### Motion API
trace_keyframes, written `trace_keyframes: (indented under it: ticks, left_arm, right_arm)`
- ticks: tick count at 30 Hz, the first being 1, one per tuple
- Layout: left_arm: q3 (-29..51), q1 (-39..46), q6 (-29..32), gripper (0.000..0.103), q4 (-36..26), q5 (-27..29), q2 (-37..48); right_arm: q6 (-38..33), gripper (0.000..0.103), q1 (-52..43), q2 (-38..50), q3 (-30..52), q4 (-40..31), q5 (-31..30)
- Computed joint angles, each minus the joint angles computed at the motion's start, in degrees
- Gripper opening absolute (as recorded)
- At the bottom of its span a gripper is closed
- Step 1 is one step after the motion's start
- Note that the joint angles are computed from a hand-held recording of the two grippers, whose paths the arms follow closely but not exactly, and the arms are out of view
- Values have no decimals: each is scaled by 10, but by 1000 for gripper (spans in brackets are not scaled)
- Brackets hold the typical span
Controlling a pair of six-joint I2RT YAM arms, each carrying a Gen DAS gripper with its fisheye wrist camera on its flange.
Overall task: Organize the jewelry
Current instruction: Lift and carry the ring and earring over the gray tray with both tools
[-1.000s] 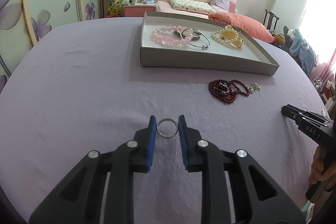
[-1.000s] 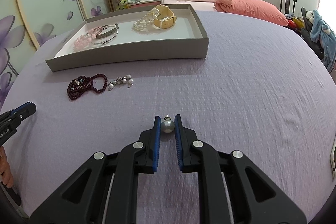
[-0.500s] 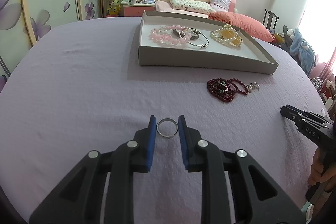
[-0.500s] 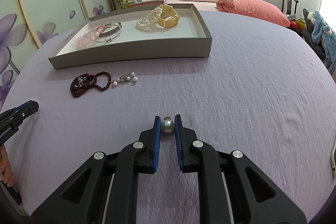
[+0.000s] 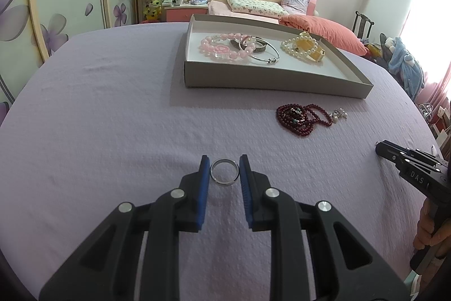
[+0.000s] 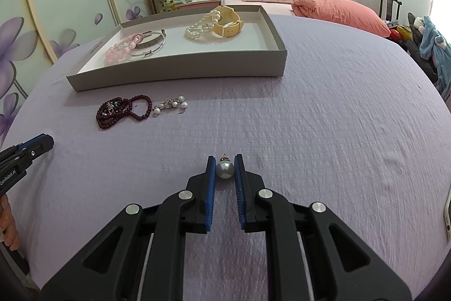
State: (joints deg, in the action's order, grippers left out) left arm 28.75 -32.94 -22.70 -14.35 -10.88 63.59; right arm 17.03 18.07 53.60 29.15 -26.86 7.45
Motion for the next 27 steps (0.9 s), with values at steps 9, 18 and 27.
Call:
trace_keyframes:
  ticks: [9, 18, 27]
  left_arm:
    - [5, -32, -7, 22, -7, -37, -40]
    - [32, -56, 27, 22, 49, -93, -72]
    - [86, -33, 69, 22, 139, -88, 2]
  right_arm:
    - [-3, 14, 20, -40, 11, 11, 24]
    - [-23, 14, 43, -56, 49, 80, 66]
    - [-42, 14, 41, 3, 90, 157, 73]
